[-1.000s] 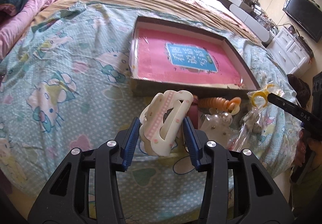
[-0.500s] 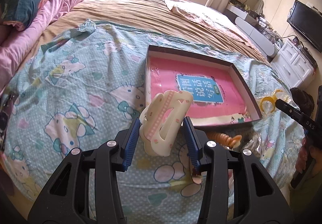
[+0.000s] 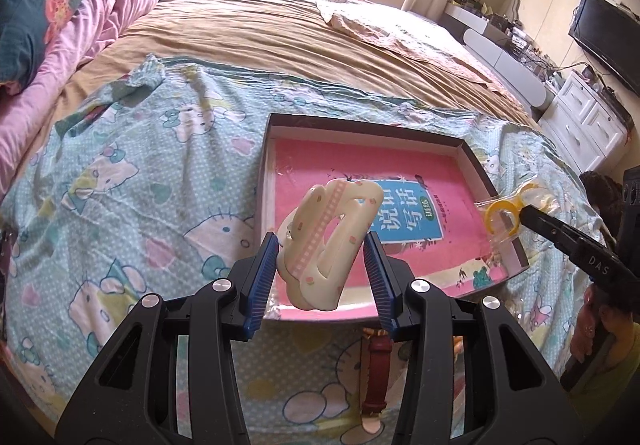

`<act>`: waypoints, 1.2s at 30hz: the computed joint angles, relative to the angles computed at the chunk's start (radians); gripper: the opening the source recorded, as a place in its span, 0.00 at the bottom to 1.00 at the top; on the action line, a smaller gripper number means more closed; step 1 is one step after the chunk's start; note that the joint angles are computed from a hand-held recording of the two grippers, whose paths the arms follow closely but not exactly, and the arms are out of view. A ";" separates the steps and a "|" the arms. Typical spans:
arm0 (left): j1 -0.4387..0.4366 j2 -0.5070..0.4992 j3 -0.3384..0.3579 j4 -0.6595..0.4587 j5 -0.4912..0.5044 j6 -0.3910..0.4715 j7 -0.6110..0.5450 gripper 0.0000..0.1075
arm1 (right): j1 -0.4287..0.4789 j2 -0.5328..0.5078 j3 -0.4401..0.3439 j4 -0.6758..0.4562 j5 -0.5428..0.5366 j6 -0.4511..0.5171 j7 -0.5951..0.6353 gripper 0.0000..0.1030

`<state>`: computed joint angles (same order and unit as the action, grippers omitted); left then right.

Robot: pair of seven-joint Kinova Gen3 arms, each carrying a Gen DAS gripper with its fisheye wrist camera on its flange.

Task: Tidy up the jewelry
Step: 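Carry the clip and bagged ring into the pink-lined box and open both tools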

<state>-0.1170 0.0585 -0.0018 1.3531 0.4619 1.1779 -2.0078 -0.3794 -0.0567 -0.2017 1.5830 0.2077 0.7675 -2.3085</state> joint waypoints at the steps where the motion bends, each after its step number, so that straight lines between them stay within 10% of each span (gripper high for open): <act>1: 0.006 0.007 0.005 -0.005 -0.003 -0.002 0.006 0.33 | -0.001 0.006 0.000 -0.004 0.001 0.000 0.001 0.17; 36: 0.090 0.132 0.066 -0.034 -0.156 -0.053 0.095 0.34 | -0.018 0.074 0.038 0.013 -0.069 0.040 0.005 0.22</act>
